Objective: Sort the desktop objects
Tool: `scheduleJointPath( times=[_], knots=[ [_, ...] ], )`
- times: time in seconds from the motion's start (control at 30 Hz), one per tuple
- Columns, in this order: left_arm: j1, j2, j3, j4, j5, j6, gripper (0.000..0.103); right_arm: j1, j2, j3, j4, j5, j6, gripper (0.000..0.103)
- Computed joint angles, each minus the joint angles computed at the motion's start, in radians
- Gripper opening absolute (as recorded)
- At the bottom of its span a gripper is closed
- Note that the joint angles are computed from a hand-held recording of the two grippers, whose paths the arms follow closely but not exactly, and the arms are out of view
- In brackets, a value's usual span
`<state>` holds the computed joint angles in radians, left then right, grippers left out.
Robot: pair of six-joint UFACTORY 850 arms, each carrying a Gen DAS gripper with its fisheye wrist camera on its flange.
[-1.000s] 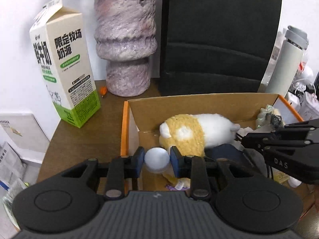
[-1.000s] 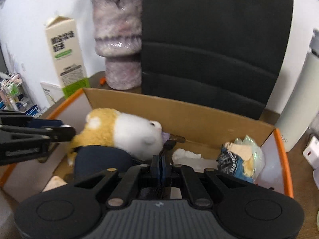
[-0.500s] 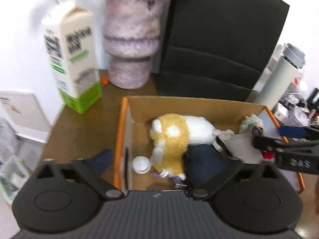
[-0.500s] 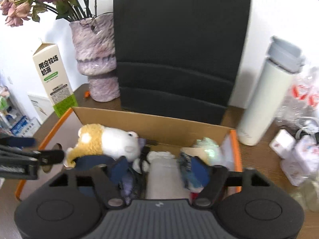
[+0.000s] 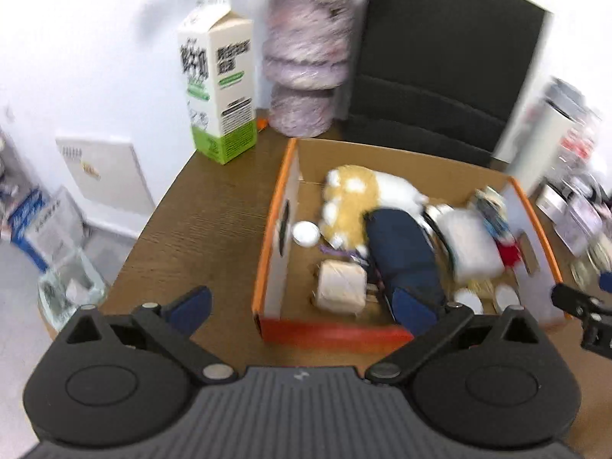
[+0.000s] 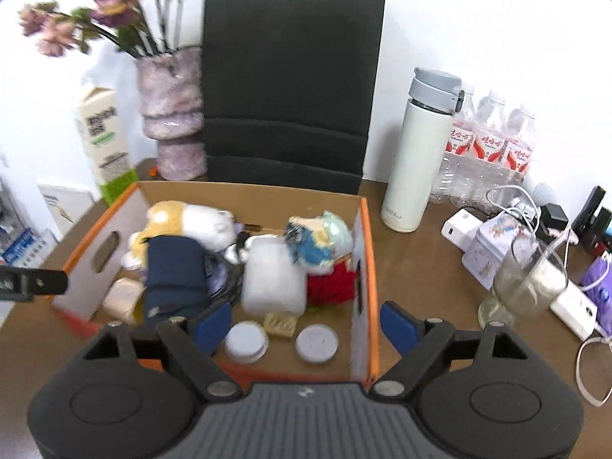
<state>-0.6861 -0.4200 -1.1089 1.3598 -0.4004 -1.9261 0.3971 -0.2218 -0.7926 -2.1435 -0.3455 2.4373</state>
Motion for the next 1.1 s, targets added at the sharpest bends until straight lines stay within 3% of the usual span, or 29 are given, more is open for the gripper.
scheduleJointPath(
  times=[0.13, 0.4, 0.67, 0.8, 0.97, 1.1],
  knots=[
    [-0.070, 0.063, 0.138, 0.271, -0.017, -0.288, 0.103, 0.060, 0.064, 0.144, -0.197, -0.103, 0.217, 0.089],
    [-0.278, 0.085, 0.338, 0.483, -0.236, -0.591, 0.103, 0.271, 0.135, 0.403, -0.222, -0.370, 0.394, 0.090],
    [-0.438, 0.103, 0.452, 0.476, -0.345, -0.714, 0.103, 0.552, 0.167, 0.563, 0.032, -0.546, 0.438, 0.092],
    [-0.530, 0.114, 0.514, 0.433, -0.398, -0.831, 0.103, 0.692, 0.198, 0.625, 0.133, -0.588, 0.518, 0.094],
    [-0.615, 0.136, 0.583, 0.417, -0.417, -0.946, 0.103, 0.879, 0.167, 0.645, 0.332, -0.641, 0.555, 0.095],
    [-0.591, 0.124, 0.580, 0.412, -0.422, -0.946, 0.103, 0.864, 0.154, 0.647, 0.305, -0.635, 0.590, 0.095]
  ],
)
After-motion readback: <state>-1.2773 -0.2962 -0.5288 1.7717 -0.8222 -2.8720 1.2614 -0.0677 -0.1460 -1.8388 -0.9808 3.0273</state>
